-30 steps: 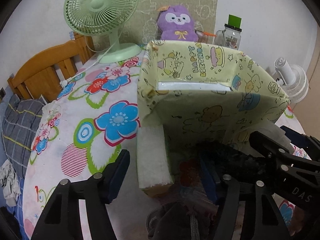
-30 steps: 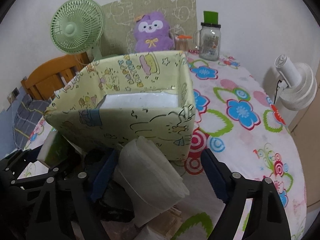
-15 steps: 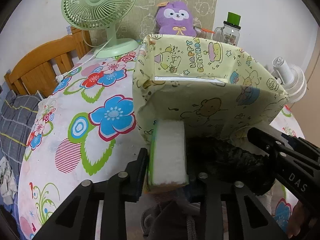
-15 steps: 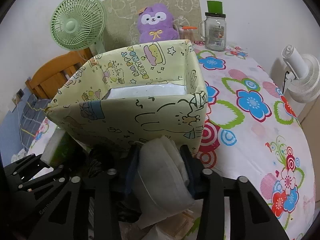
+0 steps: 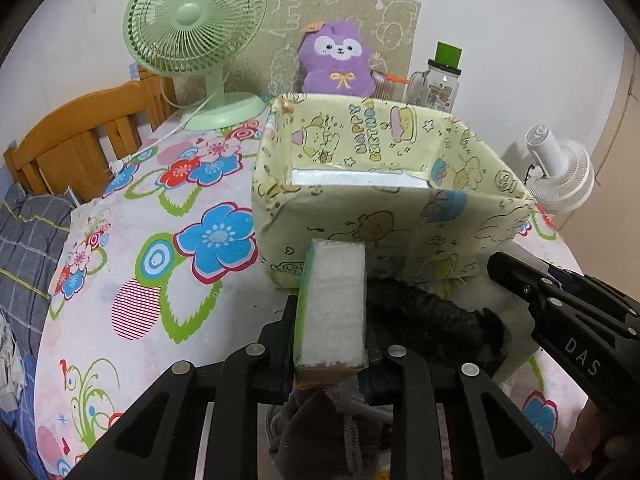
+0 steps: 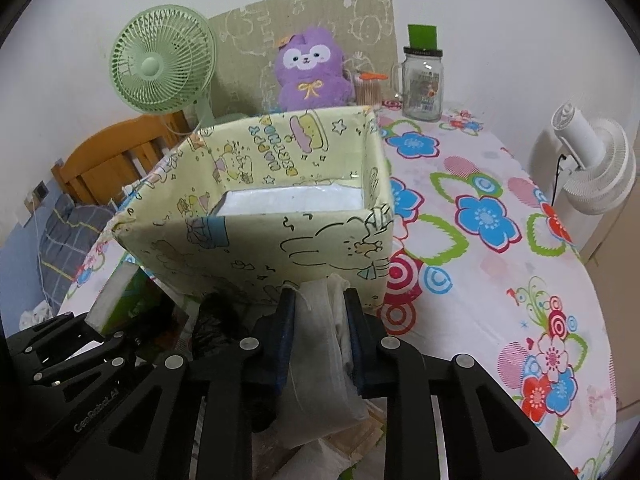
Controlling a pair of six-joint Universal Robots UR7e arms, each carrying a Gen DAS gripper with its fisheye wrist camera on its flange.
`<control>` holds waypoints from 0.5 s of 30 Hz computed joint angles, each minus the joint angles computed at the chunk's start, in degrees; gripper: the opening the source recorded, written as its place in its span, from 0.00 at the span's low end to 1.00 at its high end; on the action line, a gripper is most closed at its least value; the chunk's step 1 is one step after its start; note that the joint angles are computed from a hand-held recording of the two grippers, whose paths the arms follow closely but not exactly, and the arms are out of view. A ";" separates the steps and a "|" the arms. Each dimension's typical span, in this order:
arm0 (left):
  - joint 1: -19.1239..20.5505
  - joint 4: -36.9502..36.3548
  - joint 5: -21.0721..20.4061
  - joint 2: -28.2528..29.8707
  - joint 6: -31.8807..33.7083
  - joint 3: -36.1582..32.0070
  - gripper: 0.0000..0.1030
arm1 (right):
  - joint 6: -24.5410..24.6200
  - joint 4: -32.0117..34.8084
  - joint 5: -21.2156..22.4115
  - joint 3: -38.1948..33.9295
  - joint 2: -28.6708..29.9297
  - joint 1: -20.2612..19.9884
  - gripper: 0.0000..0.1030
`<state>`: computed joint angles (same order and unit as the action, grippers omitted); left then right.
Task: Organize soft objects
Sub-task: 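Lift the white cloth with the right tool while the left tool lifts the green packet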
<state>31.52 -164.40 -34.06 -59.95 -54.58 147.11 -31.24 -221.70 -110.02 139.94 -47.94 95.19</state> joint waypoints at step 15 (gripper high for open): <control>-5.49 4.62 1.77 -2.93 -3.69 0.90 0.23 | -0.20 -4.56 1.01 3.20 -3.48 1.55 0.26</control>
